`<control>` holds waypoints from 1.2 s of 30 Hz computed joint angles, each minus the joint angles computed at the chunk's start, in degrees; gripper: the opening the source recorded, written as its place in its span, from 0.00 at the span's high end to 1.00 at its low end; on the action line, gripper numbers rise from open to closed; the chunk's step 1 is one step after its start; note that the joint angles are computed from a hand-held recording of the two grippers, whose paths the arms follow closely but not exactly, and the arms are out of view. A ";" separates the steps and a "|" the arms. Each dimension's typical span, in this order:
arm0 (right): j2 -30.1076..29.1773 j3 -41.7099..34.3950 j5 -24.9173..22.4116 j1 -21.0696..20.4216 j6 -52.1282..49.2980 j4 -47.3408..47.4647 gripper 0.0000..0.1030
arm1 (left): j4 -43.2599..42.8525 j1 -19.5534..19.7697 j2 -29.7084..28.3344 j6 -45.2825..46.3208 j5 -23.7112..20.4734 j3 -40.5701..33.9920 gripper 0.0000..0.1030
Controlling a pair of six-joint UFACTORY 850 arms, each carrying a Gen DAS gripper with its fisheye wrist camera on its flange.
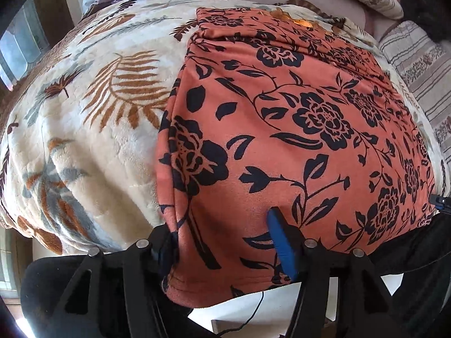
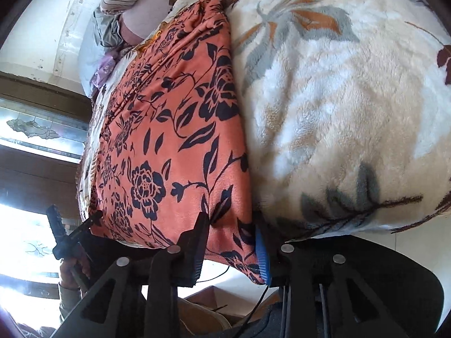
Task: Fold small clothes
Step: 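Fold the hem over toward the collar with both grippers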
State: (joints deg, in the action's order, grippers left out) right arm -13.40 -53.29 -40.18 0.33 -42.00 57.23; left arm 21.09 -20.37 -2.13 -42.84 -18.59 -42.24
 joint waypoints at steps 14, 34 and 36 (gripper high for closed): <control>-3.28 -3.11 -5.73 -0.31 -1.39 6.73 0.92 | -26.08 5.29 -1.29 25.31 -0.07 -2.06 0.91; -41.93 -60.44 2.51 0.71 18.88 3.45 0.16 | -33.59 15.71 -39.05 36.96 -10.60 -54.95 0.56; -38.44 -54.46 4.22 0.66 14.94 6.09 0.16 | -36.83 16.13 -35.53 41.64 -4.85 -49.92 0.56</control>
